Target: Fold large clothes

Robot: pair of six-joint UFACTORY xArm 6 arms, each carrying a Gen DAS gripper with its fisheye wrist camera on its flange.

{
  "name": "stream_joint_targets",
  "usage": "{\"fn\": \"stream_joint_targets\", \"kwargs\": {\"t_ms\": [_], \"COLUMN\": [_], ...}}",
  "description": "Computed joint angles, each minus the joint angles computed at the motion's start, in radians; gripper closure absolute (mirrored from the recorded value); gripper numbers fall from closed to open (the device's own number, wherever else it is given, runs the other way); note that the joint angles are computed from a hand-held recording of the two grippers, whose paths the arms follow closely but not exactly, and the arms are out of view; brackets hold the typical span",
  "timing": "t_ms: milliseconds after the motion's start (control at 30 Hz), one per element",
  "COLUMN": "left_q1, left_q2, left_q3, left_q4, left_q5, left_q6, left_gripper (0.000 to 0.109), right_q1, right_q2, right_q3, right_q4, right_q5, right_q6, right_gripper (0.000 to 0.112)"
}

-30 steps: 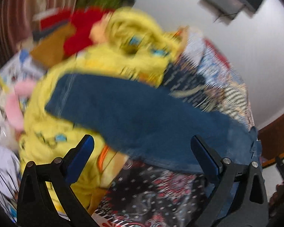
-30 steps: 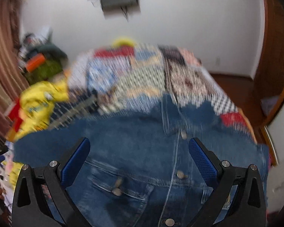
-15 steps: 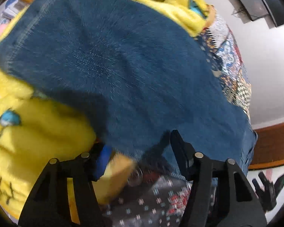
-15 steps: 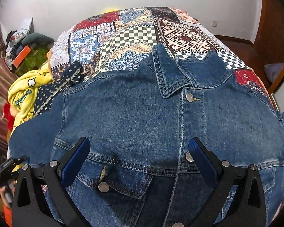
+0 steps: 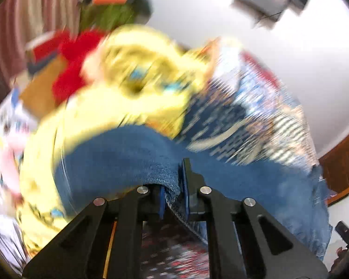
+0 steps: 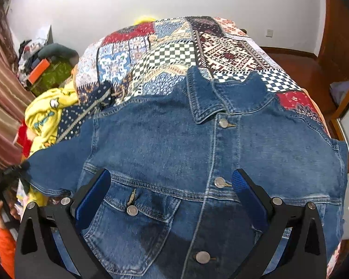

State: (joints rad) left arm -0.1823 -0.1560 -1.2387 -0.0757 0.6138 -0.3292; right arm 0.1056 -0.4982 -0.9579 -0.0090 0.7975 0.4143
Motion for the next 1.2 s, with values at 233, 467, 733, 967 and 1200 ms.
{"fn": "stream_joint_targets", "kwargs": {"t_ms": [233, 467, 733, 967, 1200], "left_q1": [-0.214, -0.484, -0.672, -0.75, -0.715], "left_q2": [0.097, 0.313, 0.514, 0.494, 0.331], "left_q3": [-0.298, -0.565, -0.672, -0.58, -0.406], "left_q4": [0.074, 0.1, 0.042, 0.14, 0.027], "left_q5": [-0.003, 0.083, 0.298, 0.388, 0.321], "left_q6": [0.023, 0.089, 0.216, 0.266, 0.317], "left_gripper": [0.098, 0.098, 0.098, 0.091, 0.046], "right_q1": [-0.074, -0.184, -0.353, -0.429, -0.356], "right_q2": [-0.102, -0.186, -0.307, -0.327, -0.327], "right_q3": [0.044, 0.059, 0.149, 0.18, 0.19], "right_q4": [0.068, 0.112, 0.163, 0.178, 0.116], "right_q5": [-0.031, 0.009, 0.082, 0.132, 0.108], "right_q6": [-0.054, -0.189, -0.301, -0.349, -0.359], "right_gripper": [0.009, 0.009, 0.009, 0.009, 0.009]}}
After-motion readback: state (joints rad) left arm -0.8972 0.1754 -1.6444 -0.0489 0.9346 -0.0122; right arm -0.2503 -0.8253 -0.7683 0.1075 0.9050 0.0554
